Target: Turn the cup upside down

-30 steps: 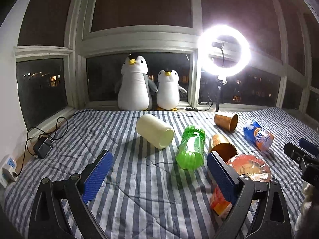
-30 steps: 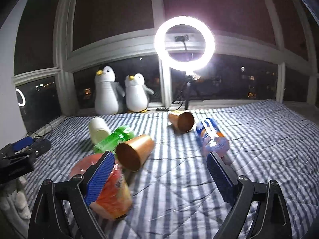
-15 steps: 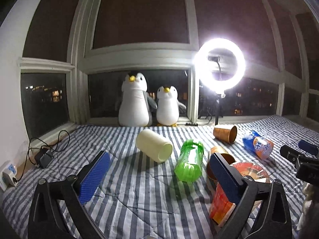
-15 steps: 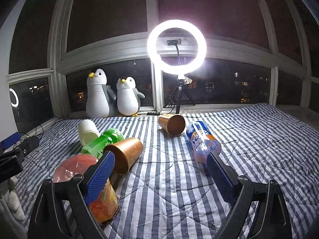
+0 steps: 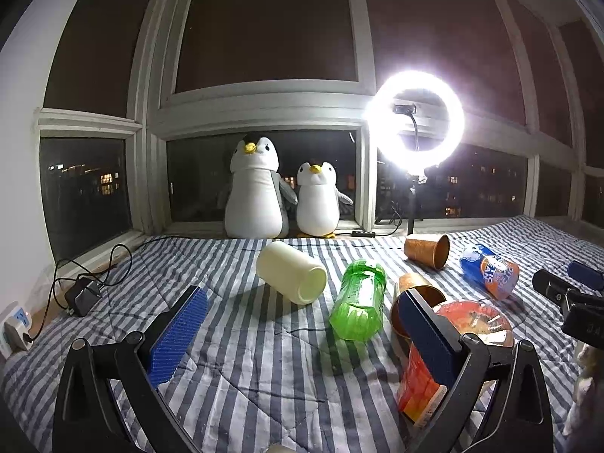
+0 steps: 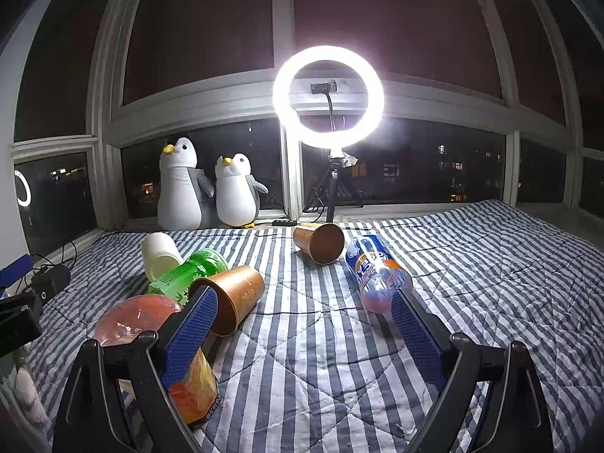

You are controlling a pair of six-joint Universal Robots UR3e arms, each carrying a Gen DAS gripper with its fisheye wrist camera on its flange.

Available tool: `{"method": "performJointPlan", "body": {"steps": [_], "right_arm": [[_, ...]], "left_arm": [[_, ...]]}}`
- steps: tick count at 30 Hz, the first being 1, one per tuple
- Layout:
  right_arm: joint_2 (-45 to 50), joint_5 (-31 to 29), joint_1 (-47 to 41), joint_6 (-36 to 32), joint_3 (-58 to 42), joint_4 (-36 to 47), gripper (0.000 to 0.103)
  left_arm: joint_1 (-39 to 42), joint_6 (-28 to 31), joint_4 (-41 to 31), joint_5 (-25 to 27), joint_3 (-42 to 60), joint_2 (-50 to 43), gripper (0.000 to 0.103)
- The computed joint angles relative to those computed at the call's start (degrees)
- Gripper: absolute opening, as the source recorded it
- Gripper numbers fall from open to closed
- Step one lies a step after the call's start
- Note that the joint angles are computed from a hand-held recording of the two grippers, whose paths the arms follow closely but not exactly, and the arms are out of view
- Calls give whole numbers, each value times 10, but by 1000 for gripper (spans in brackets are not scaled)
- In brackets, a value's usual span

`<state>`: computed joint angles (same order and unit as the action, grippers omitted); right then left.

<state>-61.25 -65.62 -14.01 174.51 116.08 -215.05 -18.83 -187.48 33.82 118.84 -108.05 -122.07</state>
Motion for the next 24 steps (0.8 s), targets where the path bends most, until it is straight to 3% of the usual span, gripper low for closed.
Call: {"method": "performJointPlan", "body": {"steps": [24], "right_arm": [[-7, 3, -4, 2, 7, -4, 91]], "left_arm": [[1, -1, 3, 14, -5, 11, 102]]}}
